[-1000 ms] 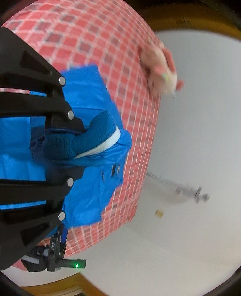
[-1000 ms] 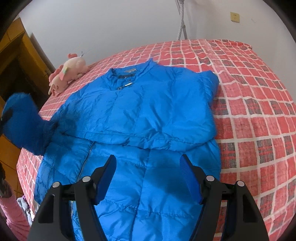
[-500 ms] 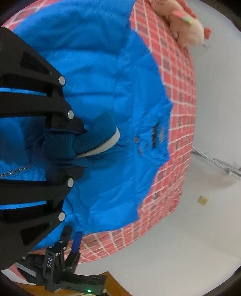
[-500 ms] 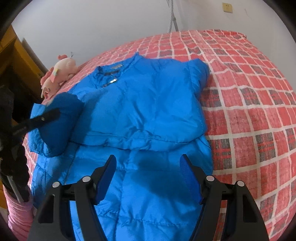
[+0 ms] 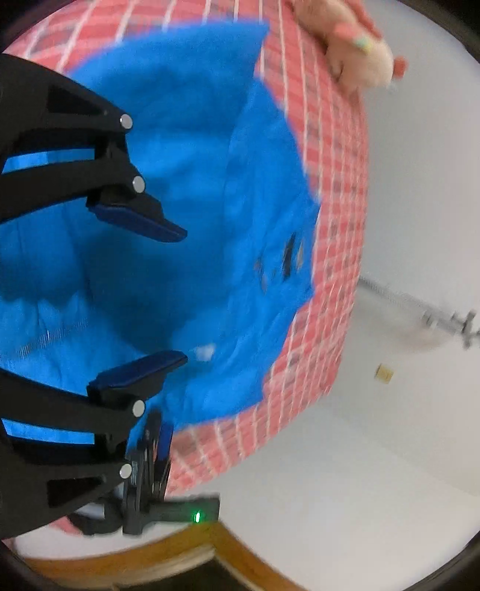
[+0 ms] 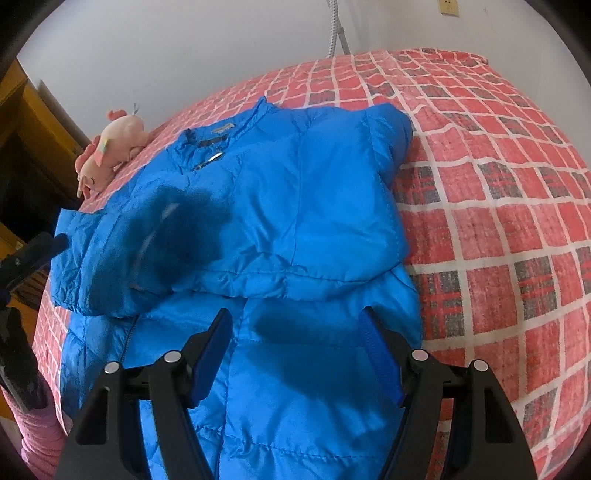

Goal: Fold large clothes

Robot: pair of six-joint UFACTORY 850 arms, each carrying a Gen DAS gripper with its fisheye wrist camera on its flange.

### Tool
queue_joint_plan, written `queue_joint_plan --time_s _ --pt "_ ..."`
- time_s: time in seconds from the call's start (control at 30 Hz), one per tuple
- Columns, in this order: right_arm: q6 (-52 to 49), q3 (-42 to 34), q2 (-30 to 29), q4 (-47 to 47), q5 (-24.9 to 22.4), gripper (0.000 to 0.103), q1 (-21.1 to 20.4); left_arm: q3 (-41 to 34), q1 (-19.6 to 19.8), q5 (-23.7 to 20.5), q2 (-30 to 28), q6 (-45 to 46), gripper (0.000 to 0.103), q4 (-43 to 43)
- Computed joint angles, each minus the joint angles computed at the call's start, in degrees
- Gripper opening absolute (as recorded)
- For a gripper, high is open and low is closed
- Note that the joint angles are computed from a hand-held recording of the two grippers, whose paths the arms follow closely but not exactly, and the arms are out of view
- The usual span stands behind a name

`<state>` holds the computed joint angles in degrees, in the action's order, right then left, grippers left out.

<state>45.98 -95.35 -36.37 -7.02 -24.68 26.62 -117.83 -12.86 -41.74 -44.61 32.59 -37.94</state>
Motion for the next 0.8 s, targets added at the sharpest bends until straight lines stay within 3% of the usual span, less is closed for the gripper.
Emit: queue_joint_plan --time_s 0.07,0.17,0.23,0.33,0.4,0.5,0.63,0.8 --pt "1.3 0.22 0.27 -1.19 0.02 0.071 0.07 -0.91 0.33 1.81 -1.0 -6.81 0.061 8.15" --pt "4.19 0.32 0.56 -3.98 -0.26 0.071 0.37 -7.23 0.98 -3.12 -6.66 -13.69 0.061 15.26" --pt "5.86 -0.04 0.73 -6.51 -0.44 0.071 0.92 -9.45 1.36 -4.66 -9.41 -13.58 0.061 14.66" --pt "-4.26 -1.03 0.78 3.06 1.7 0.073 0.84 -6.99 2.23 -2.19 -8.99 -8.73 0.061 9.0" --pt "-8.65 -3.0 0.03 6.78 1.55 0.082 1.02 -6.06 2.81 -2.02 -7.99 -6.67 0.061 6.21" --pt "-13.05 -10.36 -3.82 9.72 -2.6 0.09 1.53 -2.16 4.03 0.05 -4.78 -2.09 0.061 0.14" --pt "-18.7 -25.98 -13.57 16.55 -12.5 0.091 1.17 1.94 5.2 3.39 -1.4 1.37 0.061 -3.25" --pt "-19.35 -40.45 -23.18 20.79 -20.13 0.091 0.72 1.89 6.67 3.76 -1.06 -0.3 0.061 -4.01"
